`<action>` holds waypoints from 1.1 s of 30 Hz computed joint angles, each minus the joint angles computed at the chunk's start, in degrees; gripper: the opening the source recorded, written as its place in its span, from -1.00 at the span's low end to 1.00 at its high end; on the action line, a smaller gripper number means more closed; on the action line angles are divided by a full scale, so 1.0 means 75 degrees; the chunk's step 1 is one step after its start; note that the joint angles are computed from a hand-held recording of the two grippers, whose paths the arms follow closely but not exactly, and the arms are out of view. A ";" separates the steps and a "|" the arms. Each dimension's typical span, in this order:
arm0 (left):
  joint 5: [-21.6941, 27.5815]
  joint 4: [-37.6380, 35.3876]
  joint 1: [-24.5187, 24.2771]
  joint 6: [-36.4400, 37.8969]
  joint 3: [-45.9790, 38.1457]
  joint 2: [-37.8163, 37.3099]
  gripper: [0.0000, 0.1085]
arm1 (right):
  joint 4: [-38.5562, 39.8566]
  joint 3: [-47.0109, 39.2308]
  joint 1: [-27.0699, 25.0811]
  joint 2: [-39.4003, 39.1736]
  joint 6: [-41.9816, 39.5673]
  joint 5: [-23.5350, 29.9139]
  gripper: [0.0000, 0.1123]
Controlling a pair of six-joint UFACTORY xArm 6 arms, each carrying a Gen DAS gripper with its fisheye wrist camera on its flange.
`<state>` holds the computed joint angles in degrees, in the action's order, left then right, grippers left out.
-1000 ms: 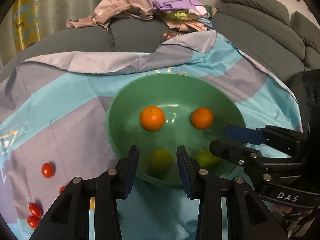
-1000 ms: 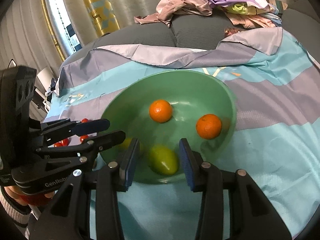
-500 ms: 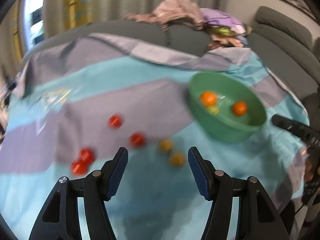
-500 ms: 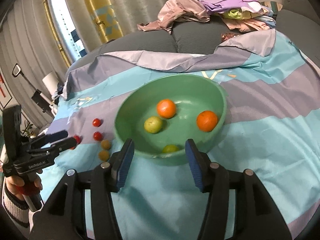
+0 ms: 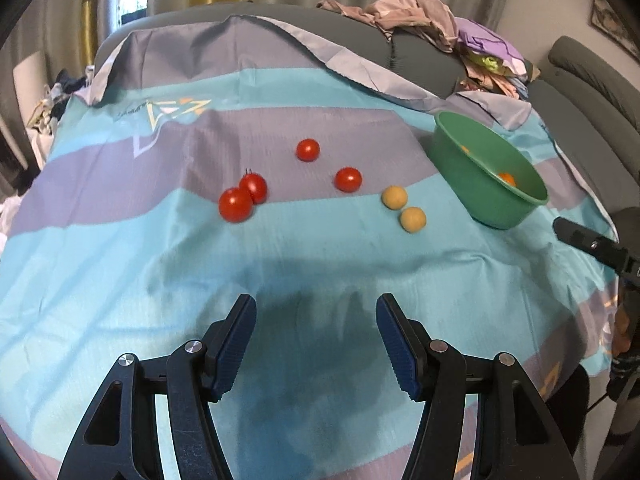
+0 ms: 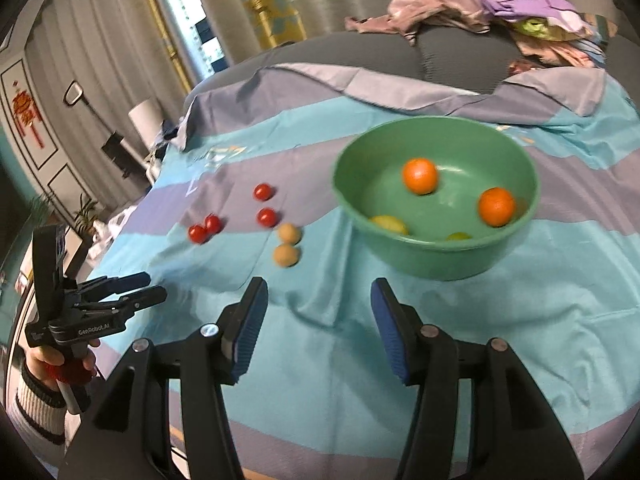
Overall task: Organize fruits
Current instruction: 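Grasp a small tan fruit with the left gripper while the right gripper grasps another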
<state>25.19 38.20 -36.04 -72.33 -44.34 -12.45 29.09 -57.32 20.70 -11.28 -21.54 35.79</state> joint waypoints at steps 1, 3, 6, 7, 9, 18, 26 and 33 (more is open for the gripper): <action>-0.0090 -0.0014 0.0011 -0.0011 0.0052 -0.0018 0.14 | -0.0022 -0.0007 0.0057 0.0020 0.0001 0.0046 -0.03; -0.0292 -0.0012 0.0046 -0.0032 0.0146 -0.0030 0.14 | -0.0057 -0.0040 0.0169 0.0080 -0.0019 0.0112 -0.03; -0.0525 -0.0083 0.0091 -0.0021 0.0216 0.0012 0.14 | -0.0145 -0.0113 0.0349 0.0239 -0.0056 0.0114 -0.03; -0.0574 -0.0092 0.0101 -0.0001 0.0210 0.0043 0.14 | -0.0193 -0.0149 0.0416 0.0317 -0.0046 0.0096 -0.03; -0.0674 -0.0138 0.0138 0.0073 0.0182 0.0122 0.14 | -0.0271 -0.0233 0.0511 0.0473 -0.0048 0.0073 -0.03; -0.1229 -0.0406 0.0395 0.0632 -0.0117 0.0555 0.14 | -0.0396 -0.0972 0.0899 0.1481 -0.0193 -0.0004 -0.05; -0.1532 -0.0631 0.0664 0.1046 -0.0323 0.0870 0.14 | -0.1209 -0.1978 0.1057 0.2671 0.0123 -0.0062 -0.19; -0.1812 -0.1165 0.0876 0.1777 -0.0641 0.1296 0.14 | -0.1945 -0.2582 0.1075 0.3330 0.0610 0.0164 -0.35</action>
